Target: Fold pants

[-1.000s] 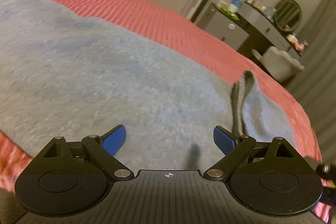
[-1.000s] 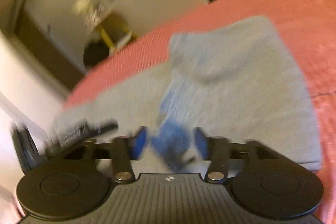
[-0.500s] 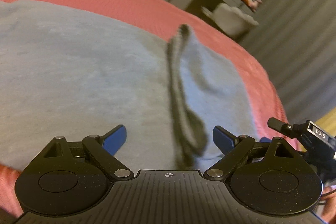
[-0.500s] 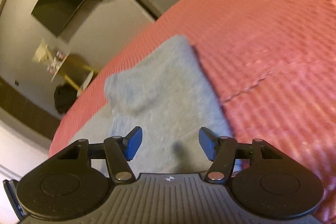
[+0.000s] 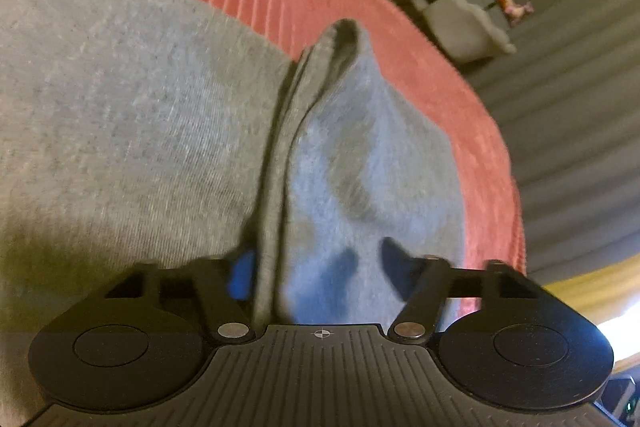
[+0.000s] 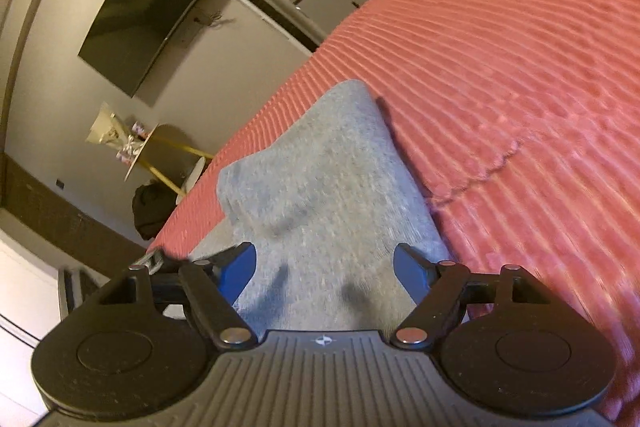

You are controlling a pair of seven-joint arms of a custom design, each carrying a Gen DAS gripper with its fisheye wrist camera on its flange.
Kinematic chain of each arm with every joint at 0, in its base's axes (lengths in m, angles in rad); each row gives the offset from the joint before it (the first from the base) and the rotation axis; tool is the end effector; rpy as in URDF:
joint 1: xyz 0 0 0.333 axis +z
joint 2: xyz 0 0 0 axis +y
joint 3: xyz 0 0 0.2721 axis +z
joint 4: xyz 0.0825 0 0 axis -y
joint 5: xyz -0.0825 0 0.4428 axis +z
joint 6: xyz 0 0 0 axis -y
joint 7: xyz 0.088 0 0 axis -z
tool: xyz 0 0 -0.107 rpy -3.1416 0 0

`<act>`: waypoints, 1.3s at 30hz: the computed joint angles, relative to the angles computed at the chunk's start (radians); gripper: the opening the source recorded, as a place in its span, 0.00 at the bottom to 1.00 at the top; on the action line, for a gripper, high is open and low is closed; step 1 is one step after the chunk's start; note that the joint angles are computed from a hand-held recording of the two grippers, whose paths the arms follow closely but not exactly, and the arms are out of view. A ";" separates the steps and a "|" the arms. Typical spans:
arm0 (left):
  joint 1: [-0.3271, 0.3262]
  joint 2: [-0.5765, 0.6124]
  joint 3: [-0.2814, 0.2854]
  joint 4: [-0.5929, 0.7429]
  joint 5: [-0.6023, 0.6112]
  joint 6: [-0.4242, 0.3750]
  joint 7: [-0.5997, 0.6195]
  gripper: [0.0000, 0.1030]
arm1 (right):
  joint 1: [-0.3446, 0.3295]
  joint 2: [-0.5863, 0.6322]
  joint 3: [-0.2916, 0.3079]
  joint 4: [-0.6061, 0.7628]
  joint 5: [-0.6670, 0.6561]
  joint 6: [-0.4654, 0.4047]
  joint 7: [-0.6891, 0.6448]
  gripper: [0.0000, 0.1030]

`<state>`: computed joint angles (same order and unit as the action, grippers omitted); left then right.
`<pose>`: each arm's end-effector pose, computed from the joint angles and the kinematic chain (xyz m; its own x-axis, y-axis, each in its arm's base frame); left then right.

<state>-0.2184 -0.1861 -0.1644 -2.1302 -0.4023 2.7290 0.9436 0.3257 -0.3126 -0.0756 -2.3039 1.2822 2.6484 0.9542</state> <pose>0.5703 -0.2178 0.5136 0.2742 -0.7067 0.6522 -0.7393 -0.5887 -0.3270 0.5493 0.1128 0.4622 0.1664 -0.6843 -0.7099 -0.7763 0.3530 -0.5222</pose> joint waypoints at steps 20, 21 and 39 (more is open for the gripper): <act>0.184 -0.377 -0.133 -0.292 0.552 -0.076 -0.326 0.21 | -0.005 -0.001 0.021 0.006 0.061 0.008 -0.061 0.74; 0.173 -0.379 -0.120 -0.307 0.542 -0.064 -0.344 0.23 | -0.003 -0.002 0.029 0.007 0.034 0.021 -0.060 0.74; 0.188 -0.312 -0.068 -0.386 0.522 0.233 -0.457 0.48 | 0.014 0.305 0.142 0.296 -0.743 0.193 0.217 0.22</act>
<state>-0.0303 -0.4983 -0.2322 -2.5161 0.1196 2.9617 0.4868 0.3400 -0.0076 0.0662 -2.0076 0.5395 2.8409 1.1711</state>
